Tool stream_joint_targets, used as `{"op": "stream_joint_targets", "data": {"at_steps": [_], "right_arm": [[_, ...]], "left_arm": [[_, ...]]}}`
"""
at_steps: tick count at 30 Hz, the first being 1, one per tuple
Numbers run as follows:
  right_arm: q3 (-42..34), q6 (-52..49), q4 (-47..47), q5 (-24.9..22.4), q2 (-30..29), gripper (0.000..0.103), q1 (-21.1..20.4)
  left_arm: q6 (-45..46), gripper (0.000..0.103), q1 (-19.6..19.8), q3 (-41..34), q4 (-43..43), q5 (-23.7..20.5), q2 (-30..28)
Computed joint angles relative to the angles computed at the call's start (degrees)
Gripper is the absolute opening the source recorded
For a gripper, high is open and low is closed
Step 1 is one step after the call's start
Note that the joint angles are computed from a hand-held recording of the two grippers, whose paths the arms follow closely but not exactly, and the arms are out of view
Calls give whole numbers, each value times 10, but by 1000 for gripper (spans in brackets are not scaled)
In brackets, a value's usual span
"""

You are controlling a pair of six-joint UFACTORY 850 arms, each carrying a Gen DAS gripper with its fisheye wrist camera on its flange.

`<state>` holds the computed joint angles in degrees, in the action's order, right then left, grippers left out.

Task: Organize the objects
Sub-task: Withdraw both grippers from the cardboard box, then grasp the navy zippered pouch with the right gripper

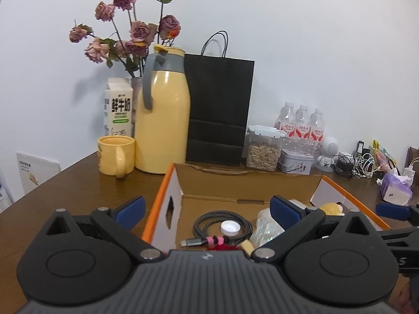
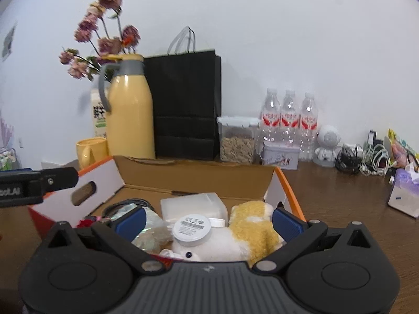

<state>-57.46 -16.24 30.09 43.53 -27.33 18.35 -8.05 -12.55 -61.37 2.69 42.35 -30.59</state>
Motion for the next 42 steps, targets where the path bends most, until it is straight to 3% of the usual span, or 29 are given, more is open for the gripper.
{"op": "stream_joint_targets", "data": {"at_steps": [5, 14, 20, 28, 32, 35, 42], "right_arm": [[40, 1, -27, 12, 30, 103, 11], [82, 21, -95, -35, 65, 103, 16], [83, 45, -188, -91, 72, 103, 12], [29, 55, -325, -203, 45, 103, 7], [3, 132, -435, -250, 31, 103, -1], [11, 93, -394, -255, 37, 101, 4], [54, 40, -298, -235, 68, 81, 13]], "left_arm": [[24, 103, 6, 27, -13, -16, 24], [81, 103, 24, 78, -32, -41, 64], [95, 103, 42, 113, -30, -63, 91], [91, 103, 70, 156, -25, -76, 121], [83, 103, 82, 169, -26, -77, 132], [84, 103, 85, 171, -35, -80, 135], [66, 103, 87, 172, -20, -85, 135]]}}
